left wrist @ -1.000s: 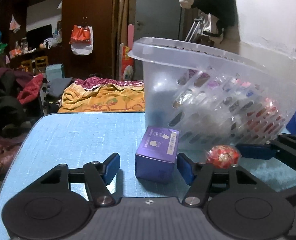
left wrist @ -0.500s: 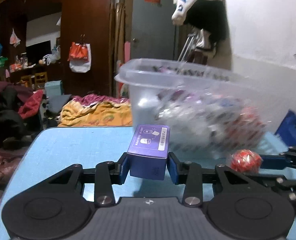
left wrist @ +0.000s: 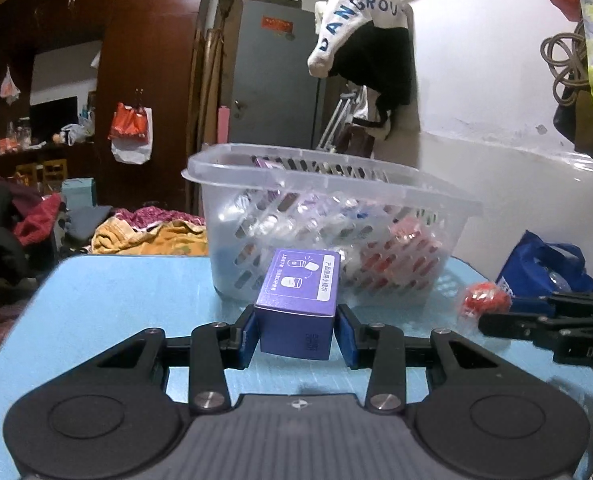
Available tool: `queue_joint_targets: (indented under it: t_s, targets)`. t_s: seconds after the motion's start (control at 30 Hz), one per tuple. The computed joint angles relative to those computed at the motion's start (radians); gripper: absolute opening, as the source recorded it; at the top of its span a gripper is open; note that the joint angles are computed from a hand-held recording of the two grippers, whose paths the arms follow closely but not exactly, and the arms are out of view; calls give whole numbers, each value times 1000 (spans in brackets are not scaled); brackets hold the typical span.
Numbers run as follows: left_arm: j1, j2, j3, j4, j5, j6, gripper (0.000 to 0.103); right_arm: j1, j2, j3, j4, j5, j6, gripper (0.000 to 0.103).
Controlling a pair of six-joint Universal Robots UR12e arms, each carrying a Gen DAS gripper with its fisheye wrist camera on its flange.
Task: Organize objects
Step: 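Grasp second red-wrapped ball with right tool while left tool grasps small purple box, then carry both items over the basket and open both tools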
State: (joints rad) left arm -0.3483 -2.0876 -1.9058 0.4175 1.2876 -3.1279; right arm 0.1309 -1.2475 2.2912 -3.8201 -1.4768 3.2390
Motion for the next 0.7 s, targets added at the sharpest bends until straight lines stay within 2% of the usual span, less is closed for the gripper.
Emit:
queue_joint_targets:
  t_s: [0.3,0.33,0.4,0.43,0.5,0.6,0.7]
  targets:
    - [7,3,-26,21,-39,3,45,-10,4,19,-63,13,20,45]
    - [9,6,-28,30,-47,-9,45,-14,2,20,-76,29,34,45]
    - [13,18,-23,51,-71,-16,45,-37,-4,23,-134,107,76,45]
    - [12,24,-13,61,-74,-12,45,-37,-8,19,-159,114,77,45]
    - [4,35,24,71,-65,0,45,-15,-22,-17,-176,51,25,45]
    - [-10,34,120,21,-57,-14,45,-9,-42,-92,-109,16,-22,45]
    - [-29,12,229,-99,-6,-9,45,-15,-41,-174,-9,-3,-38,45]
